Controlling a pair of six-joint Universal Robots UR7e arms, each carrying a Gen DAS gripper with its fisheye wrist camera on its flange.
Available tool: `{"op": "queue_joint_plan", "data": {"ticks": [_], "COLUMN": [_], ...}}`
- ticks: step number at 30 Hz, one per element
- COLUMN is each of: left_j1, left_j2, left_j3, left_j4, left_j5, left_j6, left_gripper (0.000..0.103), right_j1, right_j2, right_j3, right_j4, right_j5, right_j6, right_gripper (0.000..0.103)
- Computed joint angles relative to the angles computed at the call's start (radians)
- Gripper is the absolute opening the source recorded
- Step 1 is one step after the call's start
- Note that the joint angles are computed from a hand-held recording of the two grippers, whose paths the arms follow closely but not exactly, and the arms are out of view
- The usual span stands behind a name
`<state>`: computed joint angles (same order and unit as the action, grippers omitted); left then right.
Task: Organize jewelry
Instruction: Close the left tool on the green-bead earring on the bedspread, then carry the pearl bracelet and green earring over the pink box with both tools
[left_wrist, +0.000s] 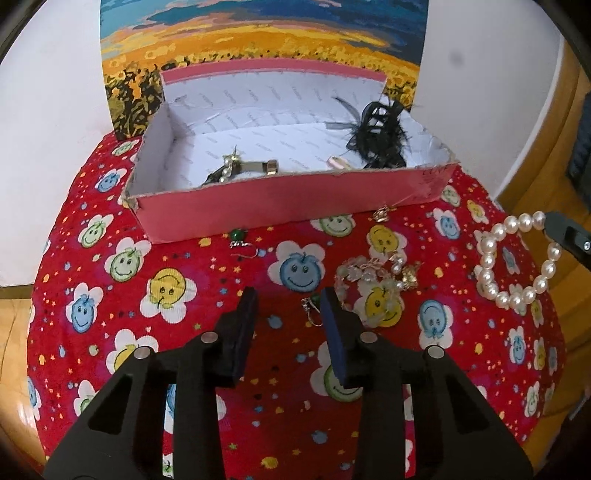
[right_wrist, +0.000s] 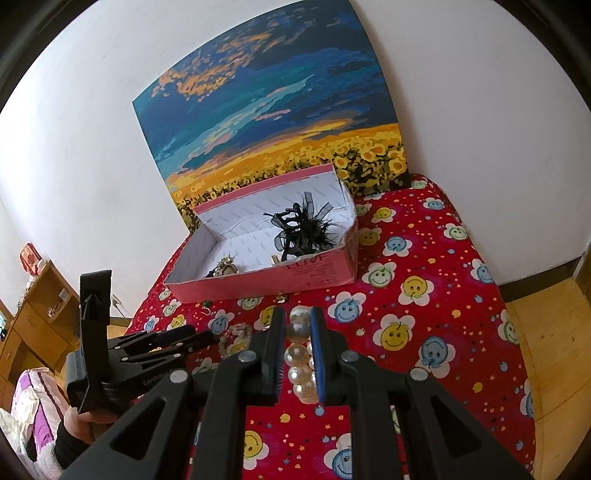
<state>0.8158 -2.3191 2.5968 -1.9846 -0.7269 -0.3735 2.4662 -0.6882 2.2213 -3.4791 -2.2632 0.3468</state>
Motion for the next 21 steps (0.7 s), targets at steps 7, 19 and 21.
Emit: {"op": "queue_joint_plan", "data": {"ticks": [7, 19, 21], "left_j1": [-0.013, -0.008, -0.018], "left_j2": [0.029, 0.040, 0.022], "left_j3": [0.018, 0.036, 0.033], "left_j4": [-0.010, -0.101, -0.083], "left_j5": [0.012, -0.030, -0.035], "left_j6": [-0.003, 0.064, 0.055], "left_gripper": [0.032, 0.008, 0.008], "right_j1": [-0.001, -0.002, -0.002], "right_j2": [-0.002, -0.003, -0.004], "right_j3": [0.003, 0.012, 0.011], "right_j4": [-0.001, -0.007, -0.005], "right_j5": [-0.002, 0.003, 0.002], "right_j6": [-0.002, 0.003, 0.004], "right_gripper": [0.015, 0.015, 0.015]}}
